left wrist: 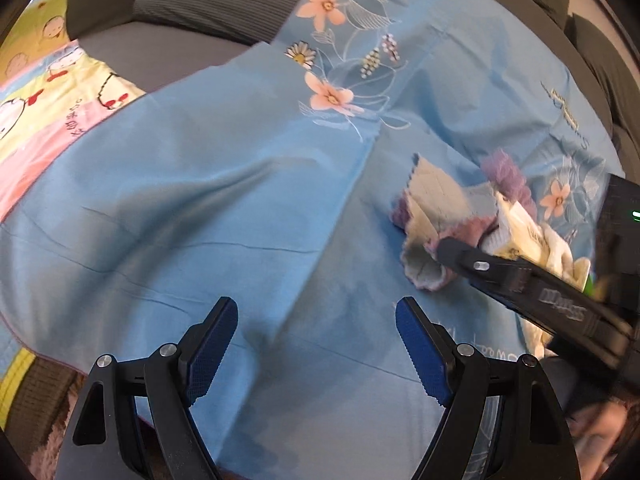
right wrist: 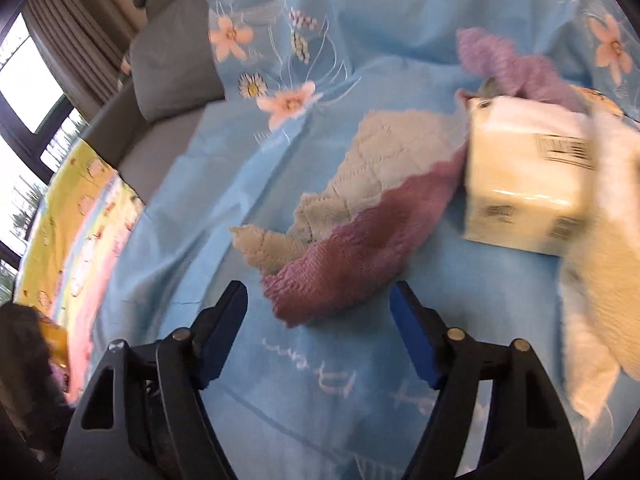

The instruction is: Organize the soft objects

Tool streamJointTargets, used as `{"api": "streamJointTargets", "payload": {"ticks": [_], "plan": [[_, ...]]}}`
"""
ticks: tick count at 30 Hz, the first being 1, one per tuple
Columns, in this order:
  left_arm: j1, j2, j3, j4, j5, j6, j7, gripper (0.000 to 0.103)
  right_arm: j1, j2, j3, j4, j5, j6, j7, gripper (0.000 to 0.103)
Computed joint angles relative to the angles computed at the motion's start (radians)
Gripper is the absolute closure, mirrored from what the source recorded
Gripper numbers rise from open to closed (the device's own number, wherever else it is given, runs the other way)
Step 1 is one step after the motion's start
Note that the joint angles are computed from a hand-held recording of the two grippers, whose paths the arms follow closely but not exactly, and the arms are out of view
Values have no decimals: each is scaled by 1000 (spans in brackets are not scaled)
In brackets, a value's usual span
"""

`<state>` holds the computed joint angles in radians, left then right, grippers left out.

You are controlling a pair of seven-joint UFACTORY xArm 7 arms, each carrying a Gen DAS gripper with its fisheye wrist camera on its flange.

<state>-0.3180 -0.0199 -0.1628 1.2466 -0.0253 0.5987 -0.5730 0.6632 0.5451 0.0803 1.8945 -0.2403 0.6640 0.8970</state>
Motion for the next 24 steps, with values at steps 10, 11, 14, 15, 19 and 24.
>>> {"api": "streamJointTargets", "payload": {"ticks": [10, 11, 14, 15, 19, 24], "plan": [[17, -34, 10, -35, -31, -15, 11, 21, 57, 84, -68, 150, -93, 132, -15, 90], [18, -38, 10, -40, -30, -16, 9, 21, 60, 38, -67, 87, -109, 99, -6, 90], [19, -49, 12, -52, -55, -27, 24, 21, 63, -91, -43, -77, -155, -2, 22, 90], [18, -53, 14, -56, -73, -32, 38, 21, 60, -134, -30, -130, -164, -35, 29, 90], [21, -58, 16, -64, -100, -36, 51, 21, 72, -253, 5, -235, -247, -78, 85, 90], [20, -75, 25, -81, -183, -49, 102, 21, -2, -316, 97, -317, -117, -192, 23, 90]]}}
